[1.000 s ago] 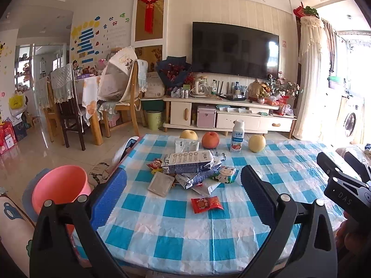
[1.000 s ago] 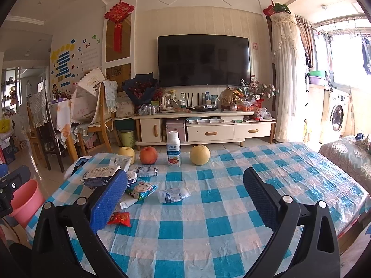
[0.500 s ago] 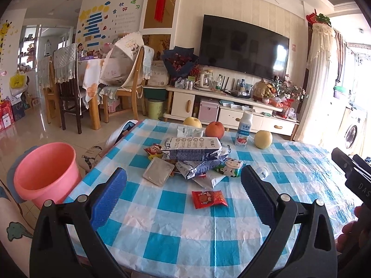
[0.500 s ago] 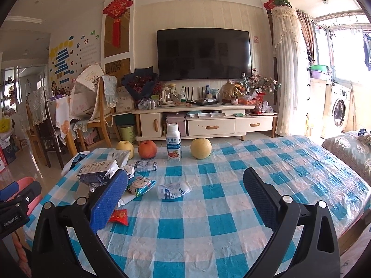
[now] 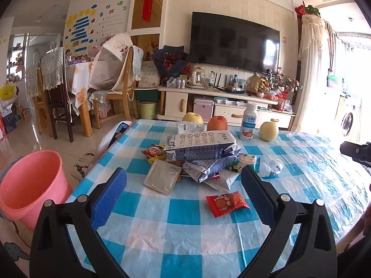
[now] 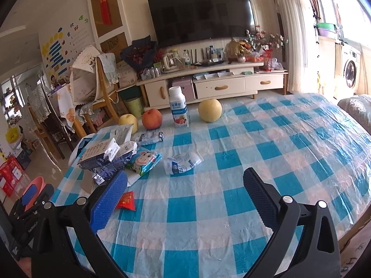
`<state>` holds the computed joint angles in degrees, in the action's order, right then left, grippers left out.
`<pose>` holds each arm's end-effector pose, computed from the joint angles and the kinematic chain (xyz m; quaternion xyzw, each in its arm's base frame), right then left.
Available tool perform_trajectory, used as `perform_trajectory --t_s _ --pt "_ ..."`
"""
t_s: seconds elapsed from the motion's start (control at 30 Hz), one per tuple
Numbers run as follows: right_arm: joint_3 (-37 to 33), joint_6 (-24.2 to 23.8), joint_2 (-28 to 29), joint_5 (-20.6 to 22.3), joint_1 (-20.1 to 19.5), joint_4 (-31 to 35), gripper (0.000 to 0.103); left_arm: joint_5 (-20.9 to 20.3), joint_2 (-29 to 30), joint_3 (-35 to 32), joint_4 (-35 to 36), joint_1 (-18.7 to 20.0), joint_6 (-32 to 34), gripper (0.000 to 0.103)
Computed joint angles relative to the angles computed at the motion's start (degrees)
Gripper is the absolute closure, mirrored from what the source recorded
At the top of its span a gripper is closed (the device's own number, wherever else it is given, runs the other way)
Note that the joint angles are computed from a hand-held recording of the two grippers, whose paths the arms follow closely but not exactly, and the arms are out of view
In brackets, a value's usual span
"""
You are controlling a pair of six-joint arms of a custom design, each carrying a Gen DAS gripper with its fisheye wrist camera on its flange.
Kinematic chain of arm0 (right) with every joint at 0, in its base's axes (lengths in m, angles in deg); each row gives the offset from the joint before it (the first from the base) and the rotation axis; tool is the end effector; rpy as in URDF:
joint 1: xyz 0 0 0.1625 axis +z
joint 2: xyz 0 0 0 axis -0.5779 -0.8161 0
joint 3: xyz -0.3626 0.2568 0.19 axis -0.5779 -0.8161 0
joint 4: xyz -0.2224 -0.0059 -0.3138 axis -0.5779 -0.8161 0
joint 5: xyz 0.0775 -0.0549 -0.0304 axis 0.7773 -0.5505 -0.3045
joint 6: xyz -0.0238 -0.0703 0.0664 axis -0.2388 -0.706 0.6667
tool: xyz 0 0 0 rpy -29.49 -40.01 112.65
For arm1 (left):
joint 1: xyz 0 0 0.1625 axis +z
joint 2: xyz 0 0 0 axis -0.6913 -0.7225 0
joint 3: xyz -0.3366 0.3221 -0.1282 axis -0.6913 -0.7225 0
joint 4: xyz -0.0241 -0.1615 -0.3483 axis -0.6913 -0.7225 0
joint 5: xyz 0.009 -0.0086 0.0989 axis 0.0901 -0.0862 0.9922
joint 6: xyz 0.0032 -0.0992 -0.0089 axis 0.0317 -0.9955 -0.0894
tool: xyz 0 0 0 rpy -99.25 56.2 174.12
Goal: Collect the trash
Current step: 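Move both tools toward the pile of wrappers on the table, then close the left tool on the silver foil packet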
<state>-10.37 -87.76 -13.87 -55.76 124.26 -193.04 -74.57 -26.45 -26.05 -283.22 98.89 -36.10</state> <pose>0.1009 -0.8165 0.2660 0.2057 -0.8602 0.4163 0.2108 -0.2579 -0.7566 0.0496 0.0862 0.7506 -0.5430 0.3664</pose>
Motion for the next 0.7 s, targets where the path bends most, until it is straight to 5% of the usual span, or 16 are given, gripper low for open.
perform_trajectory --t_s 0.17,0.3,0.4,0.53,0.7 --pt "-4.5 2.1 1.3 -1.0 -0.1 4.9 0.004 1.7 -1.5 -2.0 6.4 1.7 -2.7 0.004" --pt "-7.4 1.5 2.2 -0.4 0.3 10.8 0.004 0.3 -5.3 -0.2 16.7 4.3 -16.1 0.004" --pt "-9.6 0.1 3.2 -0.3 1.1 17.5 0.004 -4.9 -8.0 1.2 21.1 6.1 -24.8 0.004" --pt "-11.7 -2.3 4.8 0.2 1.9 25.3 0.004 -13.7 -9.4 0.5 23.4 7.9 -26.6 0.004" --pt "-13.5 -7.0 7.8 -1.8 3.1 32.1 0.004 -17.7 -9.5 -1.8 30.1 10.4 -35.1 0.004"
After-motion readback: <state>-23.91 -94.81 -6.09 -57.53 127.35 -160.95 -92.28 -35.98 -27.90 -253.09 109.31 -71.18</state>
